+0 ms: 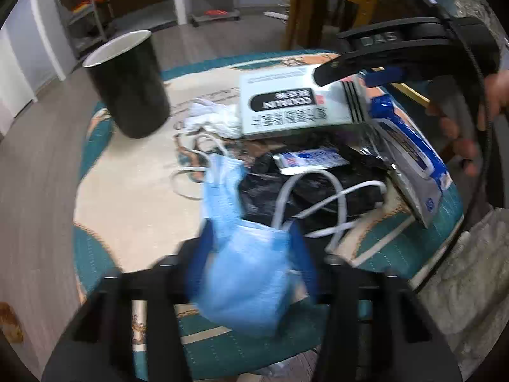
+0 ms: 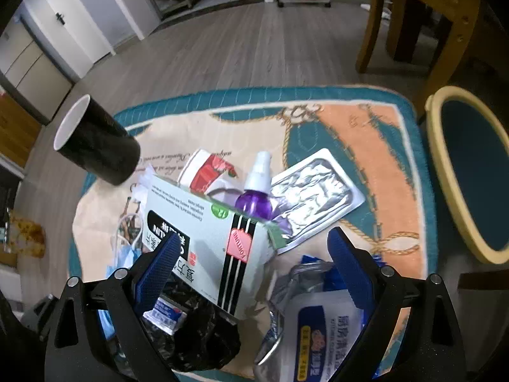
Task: Collect trash
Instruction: 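Grasp the blue face mask with the left gripper while the right grasps a small green box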
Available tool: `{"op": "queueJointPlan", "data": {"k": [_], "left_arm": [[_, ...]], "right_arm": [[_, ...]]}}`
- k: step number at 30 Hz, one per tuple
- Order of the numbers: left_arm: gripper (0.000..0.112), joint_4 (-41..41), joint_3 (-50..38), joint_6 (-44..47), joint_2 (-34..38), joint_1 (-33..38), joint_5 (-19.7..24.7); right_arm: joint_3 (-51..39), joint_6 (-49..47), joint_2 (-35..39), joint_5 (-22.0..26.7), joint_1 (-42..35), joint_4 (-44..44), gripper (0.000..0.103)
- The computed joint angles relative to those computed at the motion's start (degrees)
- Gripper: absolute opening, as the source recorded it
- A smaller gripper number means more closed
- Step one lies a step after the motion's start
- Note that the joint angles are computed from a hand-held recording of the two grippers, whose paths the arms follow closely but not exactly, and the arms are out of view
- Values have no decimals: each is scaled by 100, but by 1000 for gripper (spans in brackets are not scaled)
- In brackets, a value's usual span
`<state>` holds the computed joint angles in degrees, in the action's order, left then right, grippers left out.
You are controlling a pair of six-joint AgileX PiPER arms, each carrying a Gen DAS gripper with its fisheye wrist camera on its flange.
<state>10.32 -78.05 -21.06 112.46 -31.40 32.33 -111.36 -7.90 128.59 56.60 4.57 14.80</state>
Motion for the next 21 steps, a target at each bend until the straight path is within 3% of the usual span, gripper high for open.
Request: {"op": "queueJointPlan", "data": {"k": [3,5,7,9,21], "left_arm": [[19,-156,-126,295,31,-9,58],[17,-158,-169,334,5,-7,41],[16,-187,-172,342,-56,18,-1],[15,-145,-149,262,-143,52,-64],[15,432,-186,-342,-682,38,-442]], "right_arm": [[-137,-110,125,156,24,60,90],[-217,-228,162,281,19,197,64],[-217,-381,123,333,-6,447,48],[-126,-610,11,290,14,572,40],[530,-1451,-982,-42,-92,1238,16]]}}
